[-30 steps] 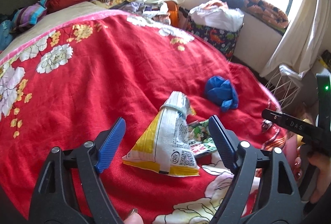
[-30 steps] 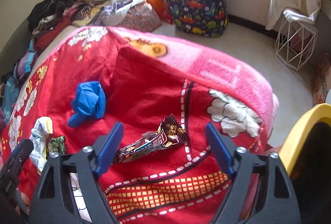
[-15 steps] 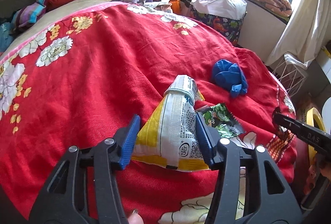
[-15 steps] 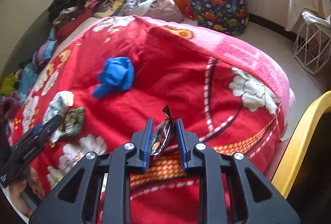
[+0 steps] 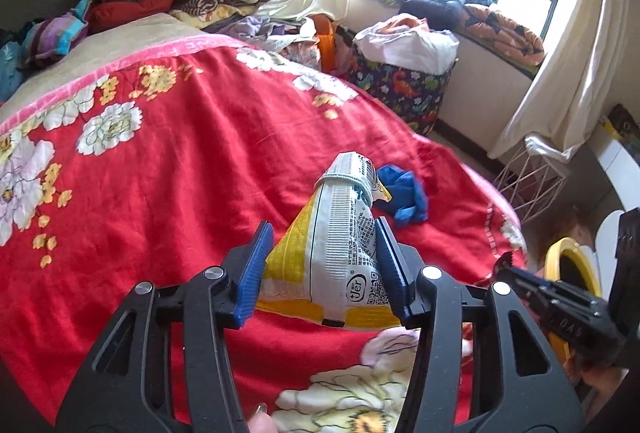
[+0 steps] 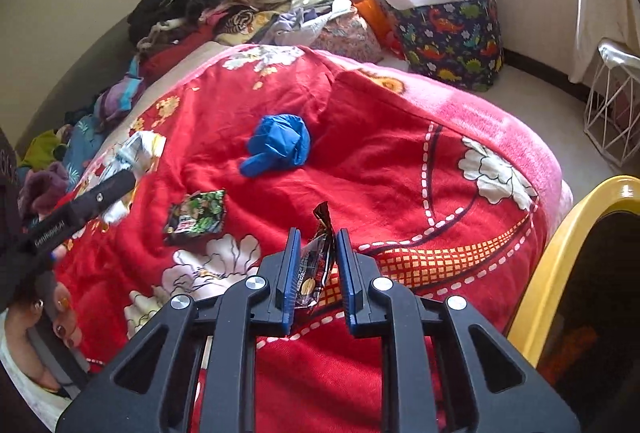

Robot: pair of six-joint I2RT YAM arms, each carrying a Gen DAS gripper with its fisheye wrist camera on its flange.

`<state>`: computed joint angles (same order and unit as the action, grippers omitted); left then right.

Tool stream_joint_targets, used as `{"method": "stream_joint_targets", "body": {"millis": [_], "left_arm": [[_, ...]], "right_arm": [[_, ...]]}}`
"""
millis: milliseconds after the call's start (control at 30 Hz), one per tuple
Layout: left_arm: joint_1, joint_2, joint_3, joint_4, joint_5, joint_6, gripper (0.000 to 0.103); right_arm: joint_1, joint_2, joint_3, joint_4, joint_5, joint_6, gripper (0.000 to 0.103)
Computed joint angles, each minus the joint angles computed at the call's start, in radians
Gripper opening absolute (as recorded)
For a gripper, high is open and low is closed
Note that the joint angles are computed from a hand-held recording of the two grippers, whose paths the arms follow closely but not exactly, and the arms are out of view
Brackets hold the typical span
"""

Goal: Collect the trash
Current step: 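Carry the candy wrapper and chip bag over the yellow bin with both tools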

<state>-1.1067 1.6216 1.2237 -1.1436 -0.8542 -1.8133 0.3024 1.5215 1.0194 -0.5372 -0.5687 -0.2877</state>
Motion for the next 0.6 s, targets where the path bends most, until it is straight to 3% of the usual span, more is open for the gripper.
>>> {"method": "stream_joint_targets", "body": {"millis": [600], "left_arm": [[-0.009, 0.158, 0.29, 0.045, -0.075, 0.247, 0.043]], "right_arm": [[-0.228, -0.082, 0.057, -0.115, -0.144, -0.086, 0.018]]}}
